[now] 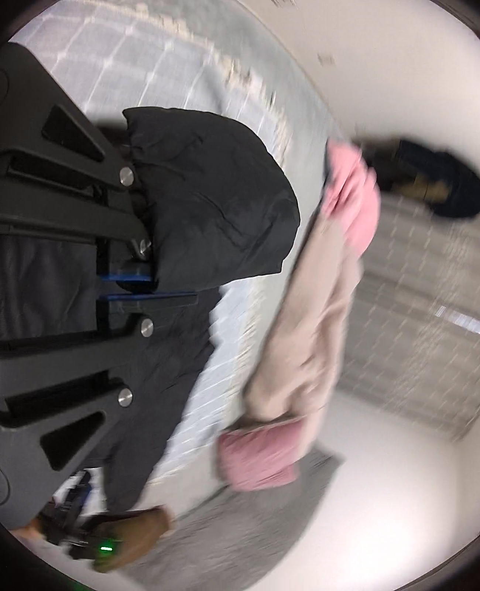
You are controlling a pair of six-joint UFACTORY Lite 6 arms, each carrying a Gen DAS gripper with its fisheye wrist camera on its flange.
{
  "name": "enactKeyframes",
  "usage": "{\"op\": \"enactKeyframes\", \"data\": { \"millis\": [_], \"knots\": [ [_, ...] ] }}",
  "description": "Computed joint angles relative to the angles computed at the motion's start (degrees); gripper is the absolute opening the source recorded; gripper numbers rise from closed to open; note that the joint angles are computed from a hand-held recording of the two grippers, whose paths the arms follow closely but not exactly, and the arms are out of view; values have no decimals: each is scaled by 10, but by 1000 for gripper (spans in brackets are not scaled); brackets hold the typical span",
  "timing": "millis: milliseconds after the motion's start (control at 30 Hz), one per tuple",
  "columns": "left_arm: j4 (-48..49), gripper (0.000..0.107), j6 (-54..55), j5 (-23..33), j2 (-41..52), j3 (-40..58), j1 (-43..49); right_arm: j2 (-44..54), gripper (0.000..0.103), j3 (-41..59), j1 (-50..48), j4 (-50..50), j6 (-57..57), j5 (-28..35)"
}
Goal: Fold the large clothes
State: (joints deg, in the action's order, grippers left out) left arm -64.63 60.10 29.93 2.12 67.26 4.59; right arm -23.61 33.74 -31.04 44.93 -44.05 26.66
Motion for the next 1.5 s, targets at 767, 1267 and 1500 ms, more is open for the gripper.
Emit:
{"op": "enactKeyframes", "data": {
  "millis": [767, 1267, 1500],
  "knots": [
    [-161, 73, 194, 64, 103, -106, 190, 122, 81, 93, 155, 44, 78, 89],
    [-214, 69, 220, 99, 153, -75, 210, 511, 6, 366, 241, 322, -15, 3],
    [-231, 62, 251, 44, 164, -78, 167, 277, 5, 169, 276, 272, -50, -79]
  ]
}}
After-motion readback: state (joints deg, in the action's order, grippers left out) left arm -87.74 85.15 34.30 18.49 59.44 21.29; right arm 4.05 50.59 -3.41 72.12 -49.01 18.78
